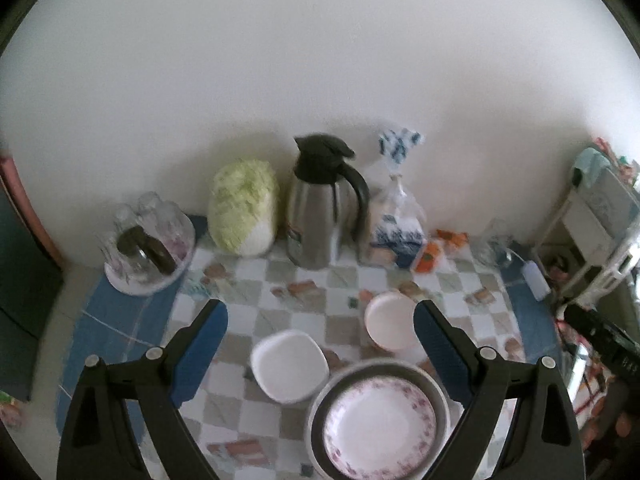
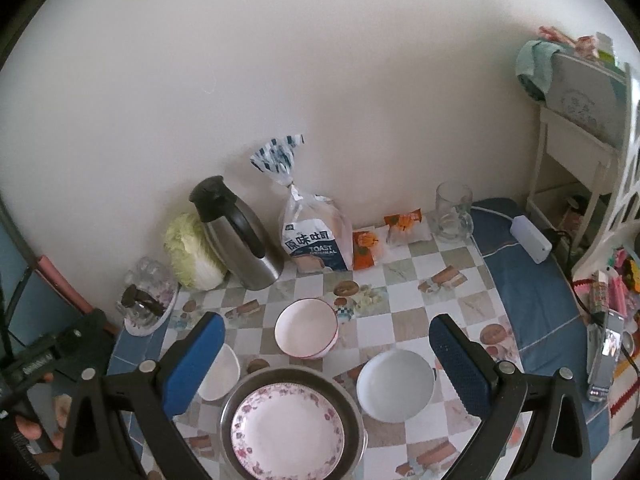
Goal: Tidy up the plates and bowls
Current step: 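Raise both tools off the tray and move toward the red-rimmed bowl, then close the right tool on the red-rimmed white bowl rim while the left tool grips it too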
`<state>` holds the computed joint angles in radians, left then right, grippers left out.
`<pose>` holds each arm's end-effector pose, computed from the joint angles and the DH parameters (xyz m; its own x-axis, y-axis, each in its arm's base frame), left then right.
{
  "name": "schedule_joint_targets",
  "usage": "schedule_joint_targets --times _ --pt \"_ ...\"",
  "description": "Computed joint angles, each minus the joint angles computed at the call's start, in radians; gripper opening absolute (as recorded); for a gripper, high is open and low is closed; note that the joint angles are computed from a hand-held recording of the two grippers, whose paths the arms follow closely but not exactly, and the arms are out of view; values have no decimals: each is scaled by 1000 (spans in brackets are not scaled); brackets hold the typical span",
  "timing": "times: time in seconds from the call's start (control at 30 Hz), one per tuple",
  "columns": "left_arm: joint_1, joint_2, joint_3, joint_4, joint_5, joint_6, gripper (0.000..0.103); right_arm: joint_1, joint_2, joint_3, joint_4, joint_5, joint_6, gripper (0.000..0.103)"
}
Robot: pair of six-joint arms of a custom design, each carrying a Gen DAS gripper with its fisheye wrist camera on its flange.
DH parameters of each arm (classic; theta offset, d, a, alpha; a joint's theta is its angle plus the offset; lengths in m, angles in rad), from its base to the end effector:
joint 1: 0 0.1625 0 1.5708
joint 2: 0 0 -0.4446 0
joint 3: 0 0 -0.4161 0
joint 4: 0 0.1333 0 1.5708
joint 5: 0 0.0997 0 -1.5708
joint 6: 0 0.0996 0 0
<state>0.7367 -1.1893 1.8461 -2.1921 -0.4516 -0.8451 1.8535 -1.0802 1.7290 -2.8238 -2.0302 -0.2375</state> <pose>-0.2896 -0.5636 0.2741 -0.7326 -0.2735 -0.6233 0.2896 0.7034 -0.6491 0.2736 -0.6222 0.2864 -0.8509 -0.1938 0.4883 -0.4422 0.7662 -0.4663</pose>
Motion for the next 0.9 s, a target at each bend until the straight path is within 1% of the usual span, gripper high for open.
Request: schedule_joint_targets --times 0.1,0.13,0.2,0.27,0.37,0.4,0.47,0.53,0.6,0.63,0.67,0.73,0.77,0.87,0.9 --pt "34 24 -50 -39 -13 33 94 -10 54 -58 17 -29 -20 103" --pt "43 31 -66 -34 -14 37 94 -14 70 -75 23 -36 -20 103" --pt "63 56 -101 -20 -5 49 94 -29 106 -113 42 -42 -13 103" --pt "88 86 -125 -53 -3 88 94 -43 142 -143 50 -51 -15 103" --pt "143 137 -153 -139 -72 155 94 -62 205 -185 66 -83 -25 103" --pt "155 148 -159 -146 -85 161 94 -71 226 -197 74 -86 -23 103" --pt "188 190 -168 -202 -123 212 94 -89 257 -214 94 -81 -13 103" --pt "210 227 -175 -248 -142 255 94 -106 289 -228 106 -80 -8 102" --pt "235 265 -188 -279 -169 291 94 -119 325 -244 113 -91 -13 98" --pt "251 290 -198 -294 -183 310 94 -123 339 -250 117 -95 -16 92" --pt "261 308 -204 -305 -192 323 94 -130 358 -260 130 -101 -17 88" --pt "279 341 -219 -321 -208 347 94 -140 382 -275 149 -106 -15 86" --pt "288 356 -226 -329 -216 359 94 -147 396 -280 154 -108 -18 81" --pt "315 398 -260 -293 -244 352 94 -159 426 -294 159 -117 -26 72" --pt "327 414 -273 -276 -265 349 94 -163 436 -299 161 -119 -27 70"
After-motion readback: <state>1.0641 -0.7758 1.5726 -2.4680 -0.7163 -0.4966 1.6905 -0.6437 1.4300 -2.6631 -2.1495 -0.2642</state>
